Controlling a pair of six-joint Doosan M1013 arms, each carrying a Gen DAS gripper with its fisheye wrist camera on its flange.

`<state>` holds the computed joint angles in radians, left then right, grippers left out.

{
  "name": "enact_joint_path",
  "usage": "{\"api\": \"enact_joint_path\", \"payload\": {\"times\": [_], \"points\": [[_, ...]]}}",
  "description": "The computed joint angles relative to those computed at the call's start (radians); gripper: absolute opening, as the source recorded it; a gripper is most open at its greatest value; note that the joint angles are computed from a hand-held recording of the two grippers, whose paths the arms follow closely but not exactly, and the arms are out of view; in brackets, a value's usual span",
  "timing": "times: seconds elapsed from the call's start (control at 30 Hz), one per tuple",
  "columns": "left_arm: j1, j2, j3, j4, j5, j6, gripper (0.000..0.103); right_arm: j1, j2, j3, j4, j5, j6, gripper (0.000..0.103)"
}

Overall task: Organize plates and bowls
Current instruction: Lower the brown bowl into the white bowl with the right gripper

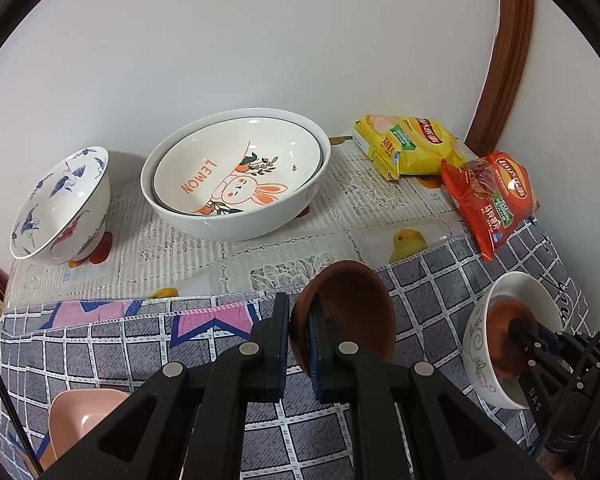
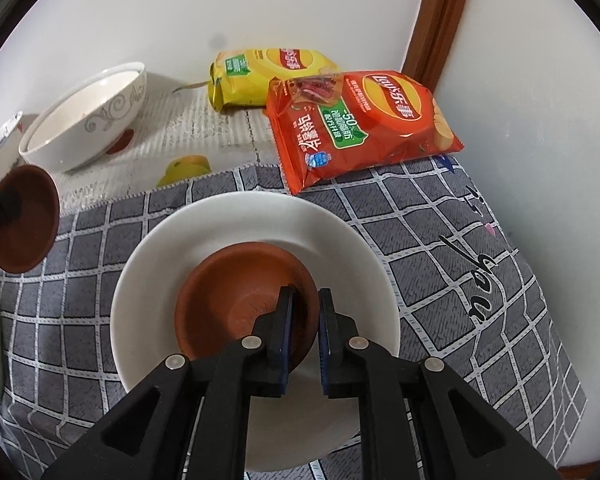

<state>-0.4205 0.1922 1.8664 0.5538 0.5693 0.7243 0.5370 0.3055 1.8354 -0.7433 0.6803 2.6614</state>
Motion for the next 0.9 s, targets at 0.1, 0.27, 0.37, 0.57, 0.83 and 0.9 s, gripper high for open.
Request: {"api": "enact_joint_path", "payload": {"times": [0.1, 0.27, 0.37, 0.57, 0.83, 0.9], "points": [[0.002, -0.001, 0.000, -0.009, -0.003, 0.004, 0.009, 0.002, 0.004, -0.007, 0.010, 0.019, -0.021, 0.013], [0.005, -0.001, -0.001, -0.021, -0.004, 0.012, 0.009, 0.003, 0.014, -0.021, 0.026, 0.045, -0.059, 0.014], [0.006, -0.003, -0.001, -0.027, -0.006, 0.015, 0.009, 0.010, 0.021, -0.029, 0.013, 0.072, -0.087, 0.015], [0.012, -0.004, -0.003, -0.061, -0.011, 0.046, 0.009, 0.008, 0.025, -0.038, 0.049, 0.089, -0.145, 0.016], [0.014, -0.009, -0.001, -0.062, -0.013, 0.042, 0.009, -0.007, 0.026, -0.045, 0.117, 0.071, -0.194, 0.017], [0.015, -0.010, -0.001, -0.064, -0.014, 0.041, 0.009, -0.008, 0.029, -0.049, 0.125, 0.075, -0.203, 0.019]]}}
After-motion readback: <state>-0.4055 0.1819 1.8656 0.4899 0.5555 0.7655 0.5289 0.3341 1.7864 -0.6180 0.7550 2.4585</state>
